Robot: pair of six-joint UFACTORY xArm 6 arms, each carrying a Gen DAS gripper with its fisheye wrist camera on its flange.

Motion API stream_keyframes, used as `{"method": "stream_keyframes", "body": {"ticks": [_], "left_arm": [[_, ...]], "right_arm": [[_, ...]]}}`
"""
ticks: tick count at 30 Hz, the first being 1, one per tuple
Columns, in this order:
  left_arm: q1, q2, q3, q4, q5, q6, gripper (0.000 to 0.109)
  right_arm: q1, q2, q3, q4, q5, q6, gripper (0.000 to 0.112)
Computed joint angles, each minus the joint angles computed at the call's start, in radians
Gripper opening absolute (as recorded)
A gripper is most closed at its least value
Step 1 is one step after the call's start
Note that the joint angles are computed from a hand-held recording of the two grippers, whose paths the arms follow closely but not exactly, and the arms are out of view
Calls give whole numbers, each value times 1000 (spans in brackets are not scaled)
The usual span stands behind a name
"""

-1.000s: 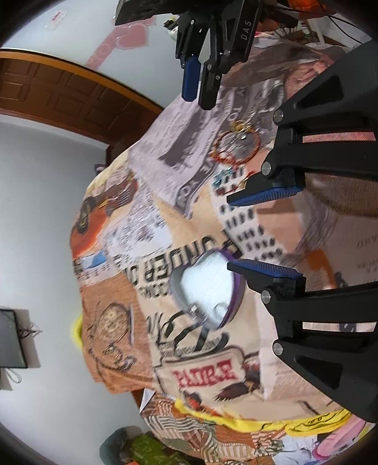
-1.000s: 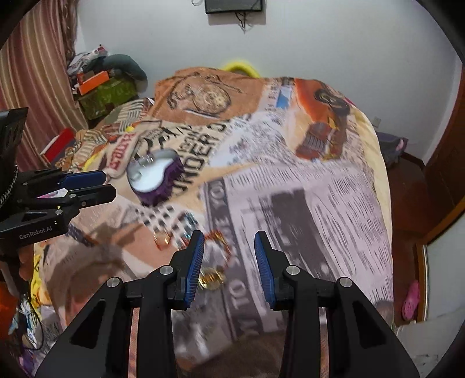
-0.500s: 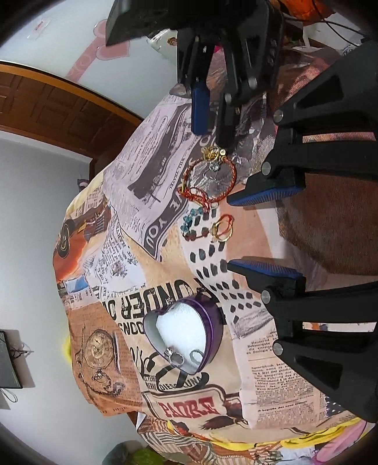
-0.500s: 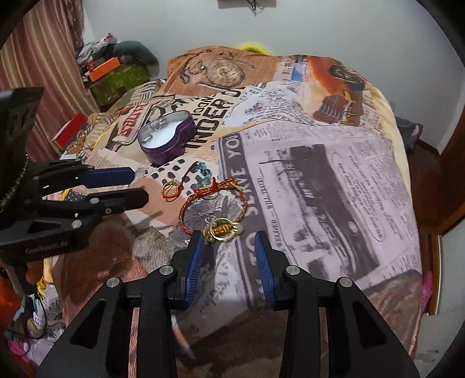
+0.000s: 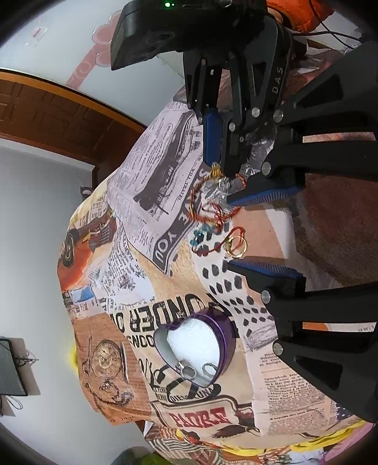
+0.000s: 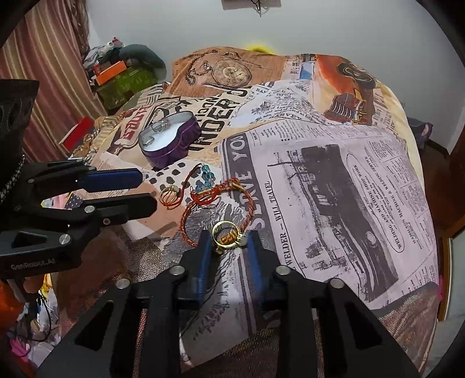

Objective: Organize jewelry

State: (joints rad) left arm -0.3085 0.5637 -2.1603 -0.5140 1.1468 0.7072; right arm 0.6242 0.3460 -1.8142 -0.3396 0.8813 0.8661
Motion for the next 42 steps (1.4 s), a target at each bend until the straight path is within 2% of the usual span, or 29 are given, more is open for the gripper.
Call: {"method": "stream_keyframes", "body": {"ticks": [2, 6, 11, 13, 15, 20, 27, 30, 35, 42], "left_arm": [[-4, -1, 1, -3, 3, 10, 37], [-13, 1, -4, -10, 10, 22, 37], [-17, 40, -68, -29, 63, 24, 36], [-23, 47, -75, -26, 72, 32, 24], [-33, 78, -116, -9, 92, 30, 19], [-49, 118, -166, 16, 120, 17, 19], [-56, 193, -286, 26, 179, -7, 19], [-61, 199, -291, 24, 175, 7, 18], [-62, 186, -261, 8, 150, 21, 0], [-44, 192, -268, -24, 145, -7, 0]], "right_arm": [[0, -6, 8, 0, -11, 3, 10], [1, -26, 32, -4, -22, 13, 9], [3, -66, 70, -15, -10, 28, 9], [5, -74, 70, -33, 17, 43, 9], [4, -79, 71, -30, 39, 49, 10], [-8, -83, 82, 13, 42, 48, 20], [-13, -80, 85, -17, 9, 60, 20], [-16, -82, 92, -22, -13, 63, 20], [-20, -56, 57, -48, -2, 68, 20], [-40, -9, 2, 9, 0, 36, 20]]}}
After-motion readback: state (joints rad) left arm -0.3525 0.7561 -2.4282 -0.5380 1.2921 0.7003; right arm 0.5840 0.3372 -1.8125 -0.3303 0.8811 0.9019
